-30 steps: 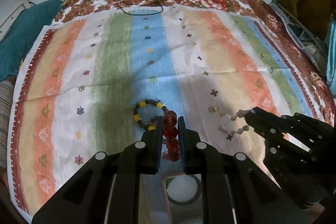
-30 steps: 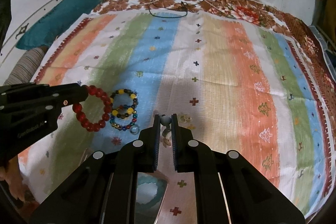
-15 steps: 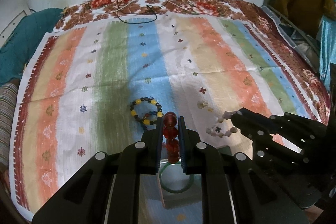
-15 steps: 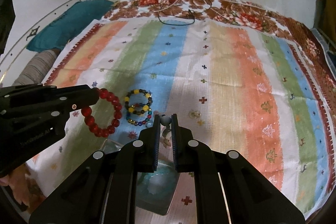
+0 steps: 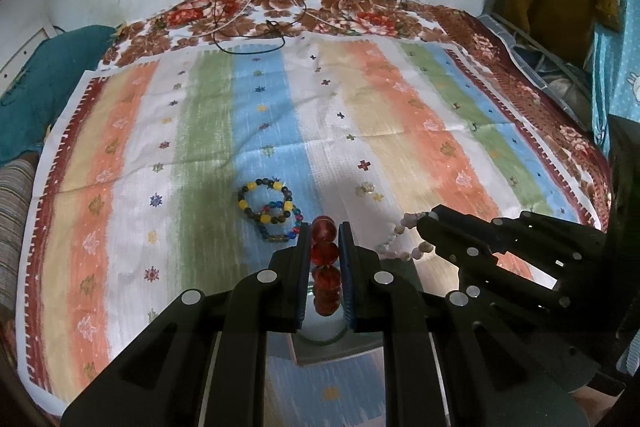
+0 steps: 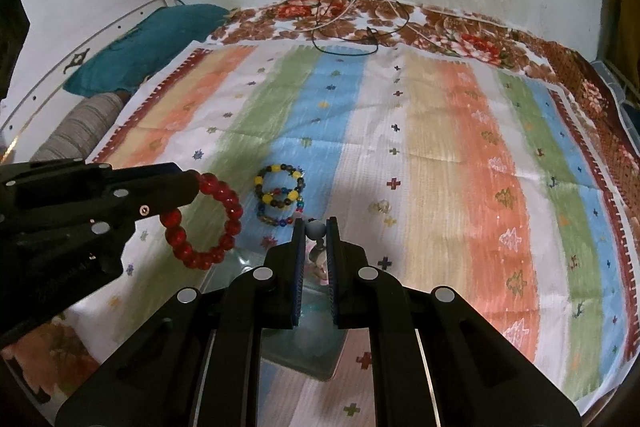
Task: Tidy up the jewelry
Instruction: 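Lift and carry the red and crystal bracelets over the silver tin, then open the left tool to drop the red bracelet while the right tool drops the crystal bracelet into the tin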
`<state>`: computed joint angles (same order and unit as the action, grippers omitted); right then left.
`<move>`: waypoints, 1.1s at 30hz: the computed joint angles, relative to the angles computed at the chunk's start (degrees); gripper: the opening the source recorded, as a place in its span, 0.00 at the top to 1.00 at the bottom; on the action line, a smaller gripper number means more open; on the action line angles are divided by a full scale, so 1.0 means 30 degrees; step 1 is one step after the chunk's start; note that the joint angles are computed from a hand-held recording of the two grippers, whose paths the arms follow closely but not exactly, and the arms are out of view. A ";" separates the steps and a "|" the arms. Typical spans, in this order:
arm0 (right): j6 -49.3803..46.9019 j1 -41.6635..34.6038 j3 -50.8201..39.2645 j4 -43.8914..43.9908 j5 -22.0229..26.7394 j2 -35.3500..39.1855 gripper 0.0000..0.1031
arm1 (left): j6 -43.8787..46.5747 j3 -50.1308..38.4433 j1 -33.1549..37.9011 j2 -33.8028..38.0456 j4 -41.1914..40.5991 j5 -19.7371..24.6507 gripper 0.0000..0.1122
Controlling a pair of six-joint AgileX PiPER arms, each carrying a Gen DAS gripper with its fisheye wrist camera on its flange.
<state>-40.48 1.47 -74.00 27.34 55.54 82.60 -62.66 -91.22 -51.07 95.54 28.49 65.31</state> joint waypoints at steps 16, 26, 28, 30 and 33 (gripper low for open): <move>-0.1640 -0.1164 0.1921 0.1036 0.0632 -0.1983 0.89 | -0.1846 0.1096 -0.1933 -0.1017 0.1118 0.0579 0.88; -0.2172 -0.1544 0.2656 0.1322 0.1012 -0.2595 0.89 | -0.2510 0.1059 -0.2782 -0.0971 0.1493 0.1054 0.88; -0.2313 -0.1636 0.2844 0.1397 0.1095 -0.2728 0.89 | -0.2554 0.1016 -0.2815 -0.0901 0.1466 0.1105 0.88; -0.2437 -0.1715 0.2942 0.1440 0.1281 -0.2740 0.89 | -0.2699 0.1068 -0.3004 -0.0860 0.1503 0.1255 0.88; -0.2112 -0.1715 0.3054 0.1250 0.1152 -0.2723 0.89 | -0.2957 0.1127 -0.3017 -0.0839 0.1550 0.1373 0.88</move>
<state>-46.81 -3.68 -64.84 31.09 58.99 74.43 -71.54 -87.84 -60.12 93.02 33.14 69.43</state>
